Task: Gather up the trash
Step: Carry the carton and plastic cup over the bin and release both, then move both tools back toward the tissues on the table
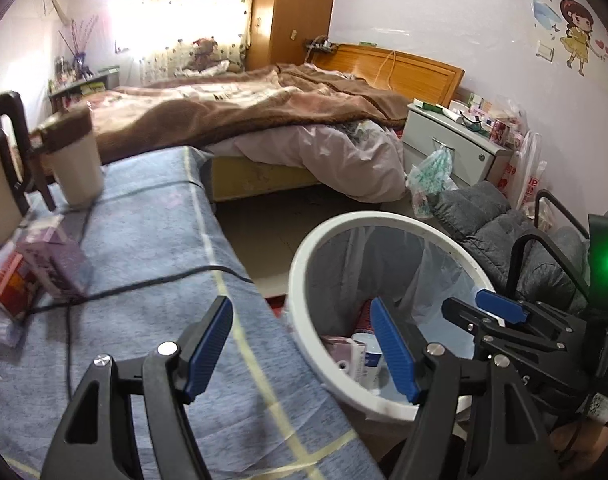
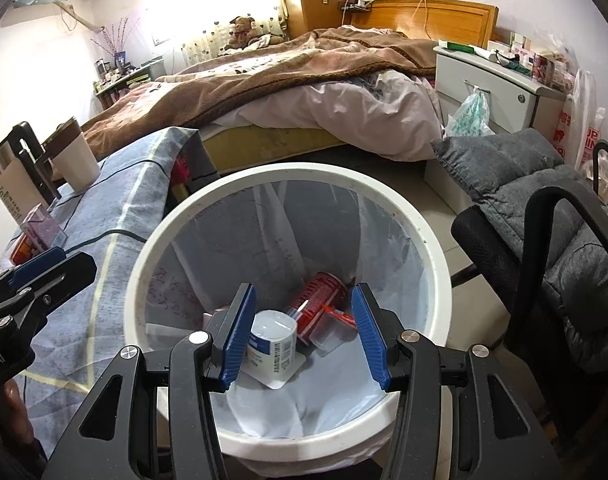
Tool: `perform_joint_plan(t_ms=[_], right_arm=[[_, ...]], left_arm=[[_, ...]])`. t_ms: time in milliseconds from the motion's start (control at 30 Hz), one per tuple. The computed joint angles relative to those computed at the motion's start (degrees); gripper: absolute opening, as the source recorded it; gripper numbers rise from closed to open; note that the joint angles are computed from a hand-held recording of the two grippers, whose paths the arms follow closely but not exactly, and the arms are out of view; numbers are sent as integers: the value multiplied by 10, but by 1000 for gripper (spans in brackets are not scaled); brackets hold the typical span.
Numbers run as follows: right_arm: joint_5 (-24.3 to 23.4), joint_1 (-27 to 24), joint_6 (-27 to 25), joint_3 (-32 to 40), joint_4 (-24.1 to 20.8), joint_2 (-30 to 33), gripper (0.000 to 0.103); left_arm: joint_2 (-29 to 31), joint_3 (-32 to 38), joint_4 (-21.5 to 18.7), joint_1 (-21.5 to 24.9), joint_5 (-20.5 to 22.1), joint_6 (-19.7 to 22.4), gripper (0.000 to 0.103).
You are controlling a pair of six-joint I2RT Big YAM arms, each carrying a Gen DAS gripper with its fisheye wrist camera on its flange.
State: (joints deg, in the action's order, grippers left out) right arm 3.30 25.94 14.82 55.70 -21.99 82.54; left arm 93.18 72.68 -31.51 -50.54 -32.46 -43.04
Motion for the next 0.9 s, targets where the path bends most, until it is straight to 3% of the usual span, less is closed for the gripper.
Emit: perform_joint_plan(t_ms=[233, 500, 733, 900], right_arm=[[-1, 20, 12, -5, 8, -14, 51], [0, 61, 20, -4, 19, -24, 51], [-5, 104, 11, 11, 27, -14, 51], [-6, 138, 10, 28, 33, 0, 51]], left_arm=[[-41, -39, 5, -6, -23, -16, 73], [-98, -97, -12, -10, -57, -63, 73], [-158, -154, -61, -15, -105, -125, 73], [-203, -187, -117, -16, -137, -174, 73]])
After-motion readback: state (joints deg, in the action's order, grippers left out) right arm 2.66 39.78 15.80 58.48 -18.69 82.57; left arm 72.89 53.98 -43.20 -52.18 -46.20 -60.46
